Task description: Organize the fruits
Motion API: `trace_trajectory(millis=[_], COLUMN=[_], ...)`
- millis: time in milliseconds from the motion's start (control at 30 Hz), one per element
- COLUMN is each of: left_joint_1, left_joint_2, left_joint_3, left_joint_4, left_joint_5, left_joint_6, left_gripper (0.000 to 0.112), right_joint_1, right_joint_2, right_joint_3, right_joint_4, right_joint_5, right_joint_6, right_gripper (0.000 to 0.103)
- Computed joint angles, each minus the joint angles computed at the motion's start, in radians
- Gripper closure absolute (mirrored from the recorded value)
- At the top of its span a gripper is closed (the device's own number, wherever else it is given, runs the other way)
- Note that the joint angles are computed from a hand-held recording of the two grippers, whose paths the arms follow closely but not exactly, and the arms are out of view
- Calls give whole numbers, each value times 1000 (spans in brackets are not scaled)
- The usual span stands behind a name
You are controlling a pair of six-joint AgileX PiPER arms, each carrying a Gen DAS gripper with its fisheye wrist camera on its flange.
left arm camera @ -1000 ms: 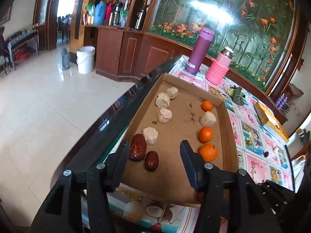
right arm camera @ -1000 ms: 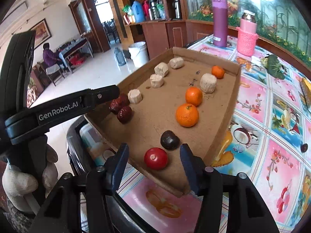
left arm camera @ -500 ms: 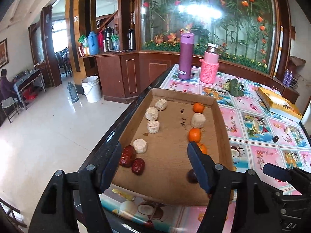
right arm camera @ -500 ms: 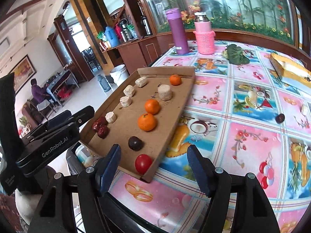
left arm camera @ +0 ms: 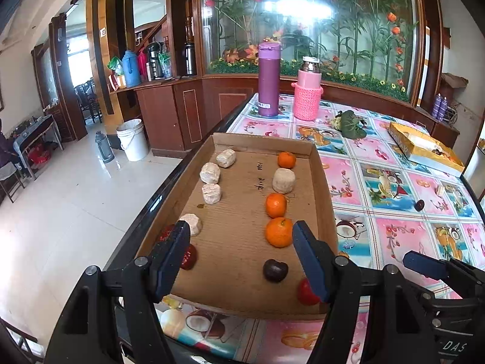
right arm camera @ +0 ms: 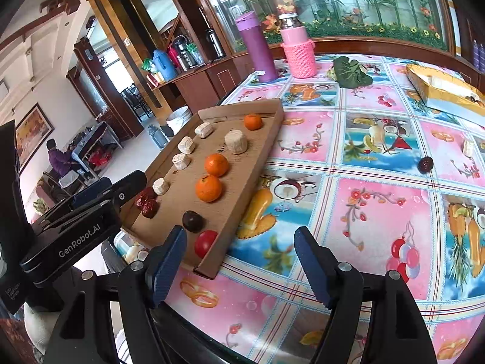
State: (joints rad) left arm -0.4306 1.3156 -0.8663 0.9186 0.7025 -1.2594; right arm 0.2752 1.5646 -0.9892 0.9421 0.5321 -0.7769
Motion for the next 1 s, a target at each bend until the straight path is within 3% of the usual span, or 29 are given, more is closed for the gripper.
trace_trajectory(millis=[300, 400, 433, 467, 533, 667, 733, 800, 1000], left_joint_1=[-37, -76, -96, -120, -173, -265, -293, -294, -247], left_joint_2=[109, 106, 97, 88, 67, 59, 67, 60, 37], left_joint_3=[-72, -67, -58, -53, -41, -53, -56, -51, -46], left_joint_4=[-25, 77, 130, 184, 276, 327, 334, 331, 252], left_joint_5=[-7, 9, 28, 64, 157, 374, 435, 430, 322], left_joint_6=[10, -132, -202, -272, -392, -487, -481, -459, -394], left_gripper=[42, 40, 31, 21, 15, 10, 9, 9, 9], right_joint_1=[-115, -152, -158, -159, -149, -105, -72, -46, -1], right_joint_2=[55, 72, 73, 69, 50, 3, -18, -34, -72], right_joint_3=[-5, -6, -6, -1, 18, 66, 86, 97, 132], right_joint_4=[78, 90, 85, 77, 65, 70, 50, 15, -80], right_joint_5=[60, 74, 73, 63, 28, -59, -116, -158, -246], right_joint_6=[-72, -87, -86, -88, -98, -137, -124, -101, -25], right_gripper=[24, 24, 24, 24, 23, 17, 15, 15, 13])
